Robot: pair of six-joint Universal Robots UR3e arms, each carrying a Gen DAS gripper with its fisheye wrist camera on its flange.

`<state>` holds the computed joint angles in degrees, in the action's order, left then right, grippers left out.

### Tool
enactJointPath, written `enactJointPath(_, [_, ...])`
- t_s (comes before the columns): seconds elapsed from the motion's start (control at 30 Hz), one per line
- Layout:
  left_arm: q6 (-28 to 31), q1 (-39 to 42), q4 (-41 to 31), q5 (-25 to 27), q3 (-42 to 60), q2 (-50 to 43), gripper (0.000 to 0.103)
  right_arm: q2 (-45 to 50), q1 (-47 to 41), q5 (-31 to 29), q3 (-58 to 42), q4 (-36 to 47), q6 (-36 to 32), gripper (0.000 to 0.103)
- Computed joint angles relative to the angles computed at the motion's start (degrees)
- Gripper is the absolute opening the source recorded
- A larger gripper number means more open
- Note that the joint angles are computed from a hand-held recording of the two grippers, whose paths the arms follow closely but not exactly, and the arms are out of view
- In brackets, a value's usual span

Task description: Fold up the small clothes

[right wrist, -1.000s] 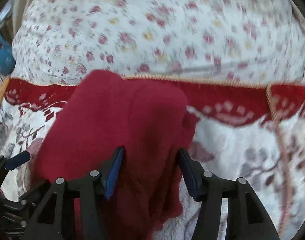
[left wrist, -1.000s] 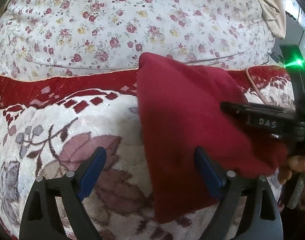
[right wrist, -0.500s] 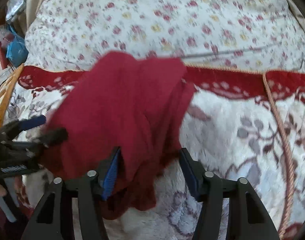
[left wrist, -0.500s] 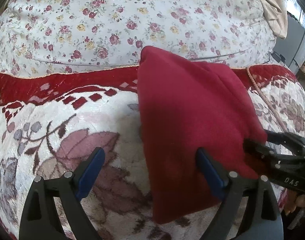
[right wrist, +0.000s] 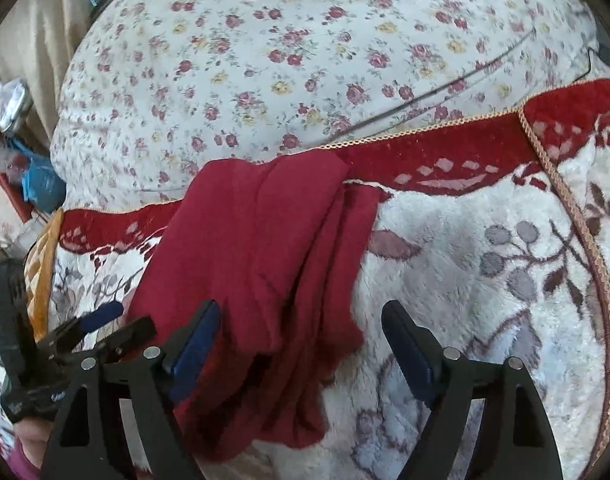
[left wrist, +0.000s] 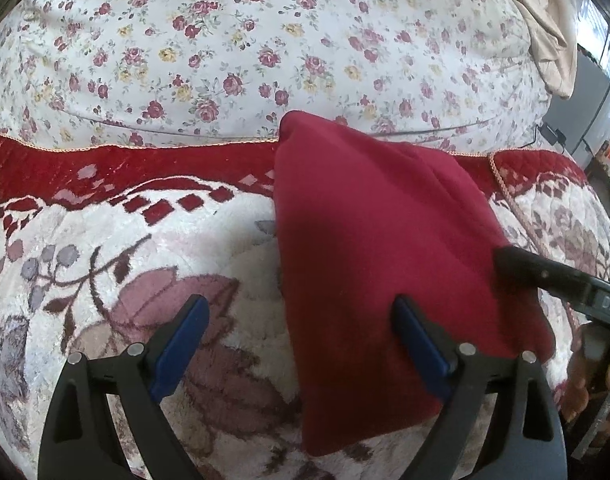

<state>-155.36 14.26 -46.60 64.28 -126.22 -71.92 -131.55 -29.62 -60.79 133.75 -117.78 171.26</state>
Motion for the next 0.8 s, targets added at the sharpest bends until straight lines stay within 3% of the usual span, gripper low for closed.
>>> enactJointPath(0.3, [-1.4, -0.1, 1.0, -1.0, 1.4, -2.2, 0.095, 7.4, 8.1, -6.8, -1.9, -9.3, 4.5, 0.089])
enactJointPath(0.43, [-0.3, 2.2, -1.1, -5.6, 1.8, -2.5, 0.095, 10.6, 8.8, -7.8, -2.1, -11.3, 5.8, 0.09])
enactJointPath(0.6, [-0.5, 2.7, -3.8, -7.7, 3.7, -5.4, 0.097, 15.2, 6.6, -5.2, -1.2, -15.3, 7.3, 0.094])
enactJointPath(0.8, [-1.3, 1.8, -5.6, -9.1, 6.8, -12.6, 0.103, 22.7, 2.3, 3.2, 1.8, -21.4, 6.0, 0.099])
